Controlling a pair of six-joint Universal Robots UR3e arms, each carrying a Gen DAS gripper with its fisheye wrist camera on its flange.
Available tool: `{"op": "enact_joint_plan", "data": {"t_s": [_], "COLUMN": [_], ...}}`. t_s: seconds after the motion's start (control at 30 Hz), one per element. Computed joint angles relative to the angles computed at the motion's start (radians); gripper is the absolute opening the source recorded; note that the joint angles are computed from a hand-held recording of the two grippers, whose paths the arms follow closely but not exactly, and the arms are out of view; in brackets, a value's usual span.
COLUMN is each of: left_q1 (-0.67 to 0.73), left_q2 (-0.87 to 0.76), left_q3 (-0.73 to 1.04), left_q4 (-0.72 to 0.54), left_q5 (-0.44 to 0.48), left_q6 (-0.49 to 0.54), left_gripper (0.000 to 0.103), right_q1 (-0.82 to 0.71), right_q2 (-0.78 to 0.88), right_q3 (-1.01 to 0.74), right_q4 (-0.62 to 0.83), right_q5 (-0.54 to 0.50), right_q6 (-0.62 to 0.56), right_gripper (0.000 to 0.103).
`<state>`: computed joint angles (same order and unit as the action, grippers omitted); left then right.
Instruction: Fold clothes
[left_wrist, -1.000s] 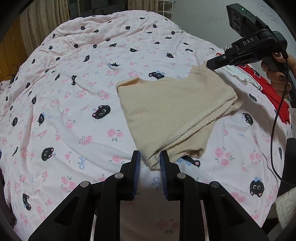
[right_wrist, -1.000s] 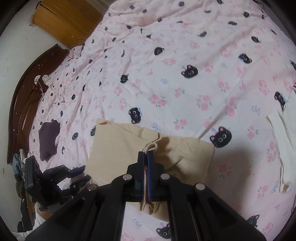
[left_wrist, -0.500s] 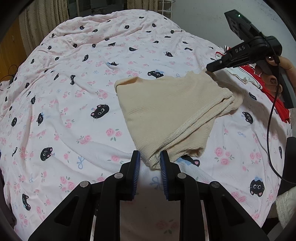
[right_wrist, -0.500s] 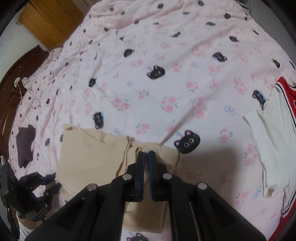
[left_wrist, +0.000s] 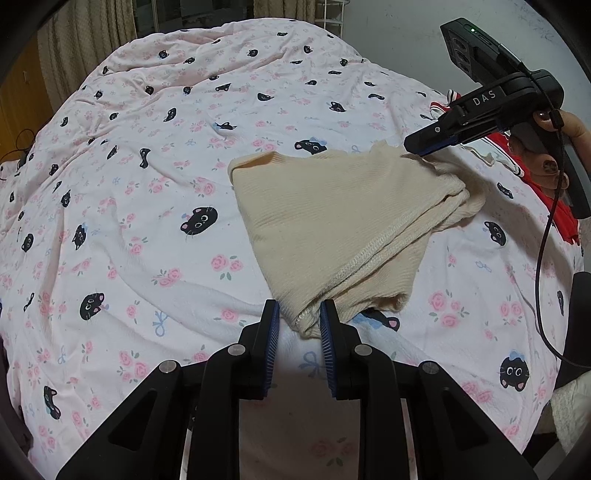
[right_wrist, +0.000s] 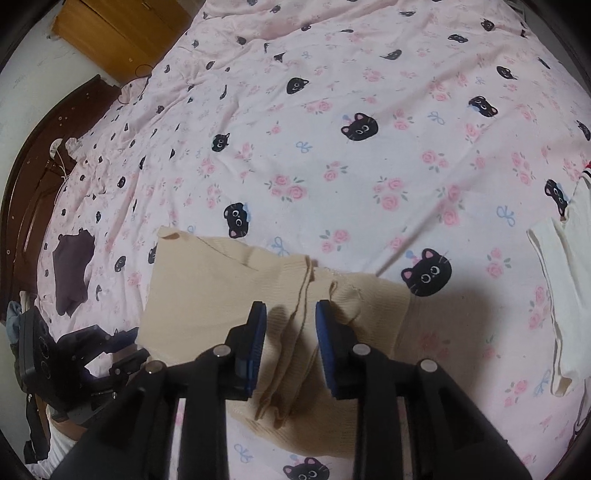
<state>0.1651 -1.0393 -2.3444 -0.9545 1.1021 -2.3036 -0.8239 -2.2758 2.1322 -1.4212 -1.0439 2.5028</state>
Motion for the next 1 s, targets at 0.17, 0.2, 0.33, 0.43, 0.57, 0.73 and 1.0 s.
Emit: {"op": "enact_joint_plan", "data": {"t_s": [0.17, 0.2, 0.33, 0.43, 0.57, 0.73, 1.0], "left_q1": [0.001, 0.002, 0.002, 0.001, 0.0, 0.003, 0.001], "left_q2": [-0.002, -0.003, -0.005, -0.003, -0.003, 0.001, 0.001], "left_q3": [0.002, 0.003, 0.003, -0.001, 0.0, 0.0, 0.0], "left_q4": [-0.001, -0.002, 0.0, 0.003, 0.001, -0.006, -0.003], "left_q5": [-0.001, -0.001, 0.0, 0.0, 0.001, -0.001, 0.003], "left_q6": [0.003, 0.004, 0.006, 0.005, 0.004, 0.008, 0.003], "left_gripper": [0.02, 0.02, 0.02, 0.02, 0.02, 0.02, 0.02], "right_q1": [-0.014, -0.014, -0.011, -0.008, 0.001, 0.013, 0.043], "right_q2": [-0.005, -0.008, -0.009, 0.0, 0.015, 0.025, 0.02], "right_q3": [0.0, -0.002, -0.009, -0.015, -0.005, 0.008, -0.017], "right_q4": [0.032, 0.033, 0.035, 0.038, 0.027, 0.028, 0.04], "right_q5": [0.008, 0.01, 0.016, 0.019, 0.019, 0.028, 0.042], "right_q6": [-0.023, -0.022, -0.018, -0.018, -0.011, -0.01, -0.01], "right_gripper": [0.03, 0.03, 0.03, 0.03, 0.03, 0.03, 0.007]}}
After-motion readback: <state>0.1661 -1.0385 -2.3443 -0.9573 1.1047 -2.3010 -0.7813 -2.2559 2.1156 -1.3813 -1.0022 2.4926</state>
